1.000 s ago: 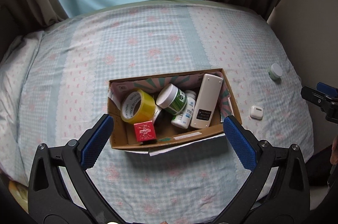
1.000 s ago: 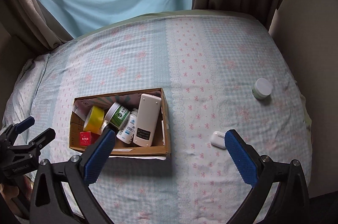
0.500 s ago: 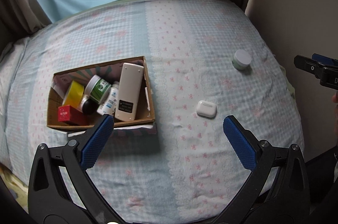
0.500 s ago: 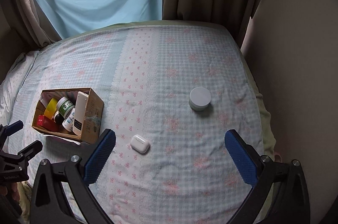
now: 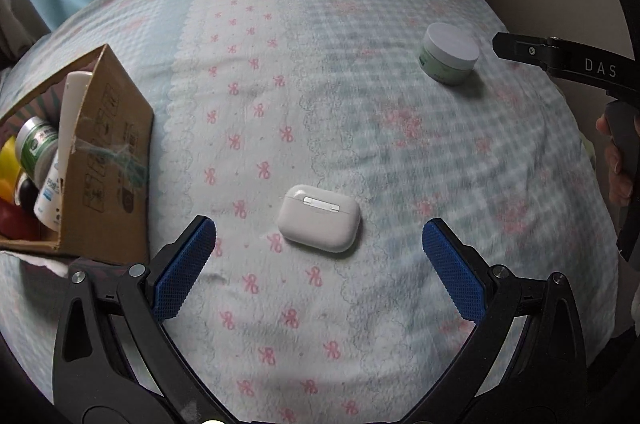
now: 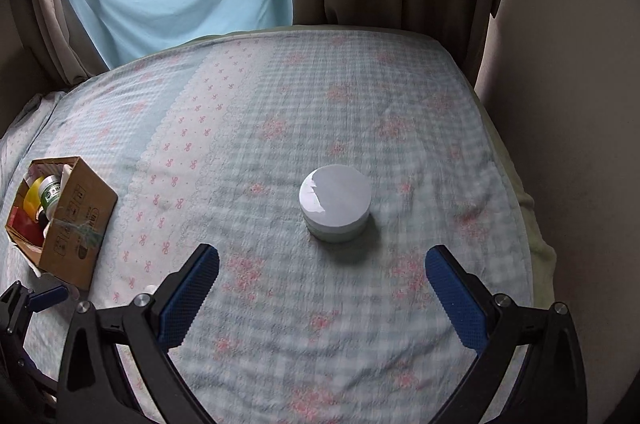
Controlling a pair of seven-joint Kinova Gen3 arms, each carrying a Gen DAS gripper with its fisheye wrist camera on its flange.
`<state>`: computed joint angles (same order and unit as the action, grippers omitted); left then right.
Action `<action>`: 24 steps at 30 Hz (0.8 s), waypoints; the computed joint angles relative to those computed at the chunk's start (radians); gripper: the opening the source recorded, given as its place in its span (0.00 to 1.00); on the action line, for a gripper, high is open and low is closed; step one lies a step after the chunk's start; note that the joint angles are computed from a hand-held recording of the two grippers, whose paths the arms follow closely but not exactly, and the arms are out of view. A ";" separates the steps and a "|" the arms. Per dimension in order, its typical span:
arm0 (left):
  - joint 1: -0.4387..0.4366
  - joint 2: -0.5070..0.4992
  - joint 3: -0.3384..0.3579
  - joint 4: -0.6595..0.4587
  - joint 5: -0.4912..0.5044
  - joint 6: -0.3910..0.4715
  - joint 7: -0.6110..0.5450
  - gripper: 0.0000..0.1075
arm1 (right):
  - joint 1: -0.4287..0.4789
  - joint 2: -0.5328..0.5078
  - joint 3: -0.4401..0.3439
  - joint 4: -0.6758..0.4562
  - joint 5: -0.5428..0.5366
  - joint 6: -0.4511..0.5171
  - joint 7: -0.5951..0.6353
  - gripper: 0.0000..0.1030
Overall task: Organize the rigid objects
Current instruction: 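Grasp the white earbud case with the left tool while the right tool grasps the white round jar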
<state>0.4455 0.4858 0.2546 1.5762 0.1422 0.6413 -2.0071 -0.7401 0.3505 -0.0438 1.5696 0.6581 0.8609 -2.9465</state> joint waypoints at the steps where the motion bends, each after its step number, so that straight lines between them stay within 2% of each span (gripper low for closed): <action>1: 0.007 0.019 -0.004 0.007 -0.005 -0.033 0.000 0.94 | 0.005 0.014 0.007 0.013 0.017 -0.027 -0.007 1.00; 4: 0.013 0.075 -0.001 0.013 -0.017 -0.086 -0.014 0.92 | 0.015 0.052 0.034 0.053 0.062 -0.123 -0.028 1.00; 8: 0.005 0.105 0.018 0.045 -0.029 -0.140 -0.050 0.84 | 0.006 0.107 0.080 0.082 0.118 -0.218 -0.042 0.99; 10: -0.017 0.103 0.042 0.075 -0.022 -0.191 -0.081 0.83 | 0.005 0.123 0.102 0.091 0.128 -0.256 -0.049 0.97; 13: -0.027 0.108 0.058 0.077 -0.018 -0.212 -0.106 0.83 | 0.010 0.143 0.128 0.096 0.128 -0.300 -0.046 0.96; 16: -0.033 0.116 0.070 0.074 -0.017 -0.222 -0.129 0.80 | 0.018 0.164 0.142 0.080 0.107 -0.311 -0.014 0.88; 20: -0.053 0.118 0.100 0.082 0.000 -0.232 -0.170 0.67 | 0.000 0.182 0.177 0.070 0.104 -0.329 0.000 0.77; 23: -0.071 0.115 0.119 0.087 0.023 -0.223 -0.196 0.54 | -0.001 0.187 0.180 0.059 0.096 -0.338 0.034 0.64; 24: -0.059 0.109 0.110 0.094 0.019 -0.232 -0.192 0.54 | -0.007 0.191 0.184 0.051 0.092 -0.329 0.040 0.64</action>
